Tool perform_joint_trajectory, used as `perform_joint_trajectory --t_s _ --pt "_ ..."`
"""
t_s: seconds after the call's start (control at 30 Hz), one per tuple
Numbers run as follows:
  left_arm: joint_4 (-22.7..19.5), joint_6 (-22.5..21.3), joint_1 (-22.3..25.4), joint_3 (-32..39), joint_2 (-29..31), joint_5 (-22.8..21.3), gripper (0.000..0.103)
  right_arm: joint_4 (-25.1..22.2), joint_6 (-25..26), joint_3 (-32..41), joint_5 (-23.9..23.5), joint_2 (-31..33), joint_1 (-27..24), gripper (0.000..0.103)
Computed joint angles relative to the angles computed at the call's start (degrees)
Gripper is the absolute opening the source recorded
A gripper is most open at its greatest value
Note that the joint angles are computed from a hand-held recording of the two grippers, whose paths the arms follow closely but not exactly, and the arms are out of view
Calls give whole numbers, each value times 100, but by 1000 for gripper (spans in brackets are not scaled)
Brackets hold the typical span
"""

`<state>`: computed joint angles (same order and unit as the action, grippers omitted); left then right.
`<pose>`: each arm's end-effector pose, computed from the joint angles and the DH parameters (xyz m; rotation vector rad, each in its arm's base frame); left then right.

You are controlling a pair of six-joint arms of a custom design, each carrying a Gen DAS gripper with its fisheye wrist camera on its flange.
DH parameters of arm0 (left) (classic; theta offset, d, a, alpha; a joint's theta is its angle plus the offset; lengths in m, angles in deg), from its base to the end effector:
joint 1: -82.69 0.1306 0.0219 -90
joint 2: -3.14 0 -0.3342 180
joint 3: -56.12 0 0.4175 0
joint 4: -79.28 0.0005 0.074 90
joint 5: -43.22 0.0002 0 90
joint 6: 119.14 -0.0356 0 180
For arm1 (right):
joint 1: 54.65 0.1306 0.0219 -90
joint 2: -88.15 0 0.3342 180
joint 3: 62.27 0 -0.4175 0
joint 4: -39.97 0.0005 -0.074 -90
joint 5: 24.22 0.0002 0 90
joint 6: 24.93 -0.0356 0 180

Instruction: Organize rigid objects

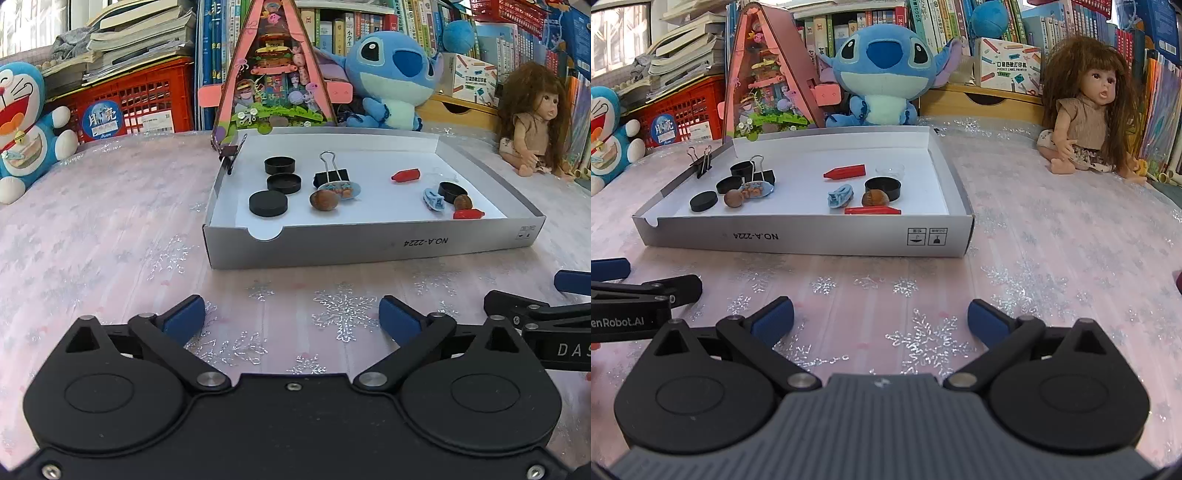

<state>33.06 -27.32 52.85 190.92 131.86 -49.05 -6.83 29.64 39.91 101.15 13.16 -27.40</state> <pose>0.6334 -0.3623 0.3648 0.5322 2.2198 -0.2459 0.5360 0.2523 0.3542 0.4202 2.2077 -0.1811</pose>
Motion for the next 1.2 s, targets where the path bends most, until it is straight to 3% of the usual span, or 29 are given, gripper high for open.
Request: perform_joint_trajectory --t_s 1.2 --pt "-31 -3 6 59 41 -31 103 -10 15 17 -10 20 -15 103"
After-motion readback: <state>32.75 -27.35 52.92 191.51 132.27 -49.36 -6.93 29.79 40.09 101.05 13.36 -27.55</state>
